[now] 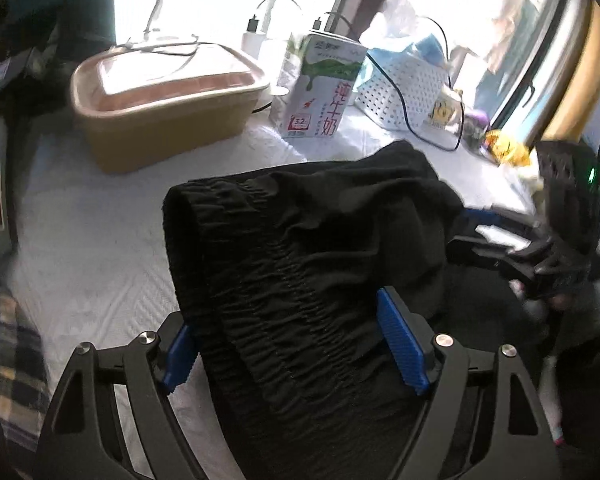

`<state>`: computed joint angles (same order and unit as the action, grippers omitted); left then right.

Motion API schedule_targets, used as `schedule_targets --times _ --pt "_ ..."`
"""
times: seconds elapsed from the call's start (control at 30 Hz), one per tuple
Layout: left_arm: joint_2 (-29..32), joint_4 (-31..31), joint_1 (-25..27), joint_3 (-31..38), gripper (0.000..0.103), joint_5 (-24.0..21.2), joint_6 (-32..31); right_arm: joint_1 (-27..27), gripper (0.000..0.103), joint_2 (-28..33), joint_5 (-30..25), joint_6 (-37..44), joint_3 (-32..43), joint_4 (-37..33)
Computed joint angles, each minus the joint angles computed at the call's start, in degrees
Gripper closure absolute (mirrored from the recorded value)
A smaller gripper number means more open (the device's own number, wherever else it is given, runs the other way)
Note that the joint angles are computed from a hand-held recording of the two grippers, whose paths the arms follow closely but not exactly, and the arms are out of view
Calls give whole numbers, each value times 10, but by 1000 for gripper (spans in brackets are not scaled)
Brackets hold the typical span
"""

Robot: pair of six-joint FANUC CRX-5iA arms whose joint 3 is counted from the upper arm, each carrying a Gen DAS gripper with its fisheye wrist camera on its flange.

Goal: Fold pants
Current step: 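Grasp the folded black pants with the left gripper while the right gripper grasps them too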

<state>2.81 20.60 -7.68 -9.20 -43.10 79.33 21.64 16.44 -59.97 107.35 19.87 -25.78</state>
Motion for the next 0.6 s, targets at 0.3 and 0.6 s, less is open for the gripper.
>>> schedule_targets --times 0.3,0.6 --pt "3 -68 -4 22 56 1 65 -19 67 18 1 -40 20 -30" --pt "-7 -76 -13 13 75 12 72 -4 77 0 30 -64 -6 8"
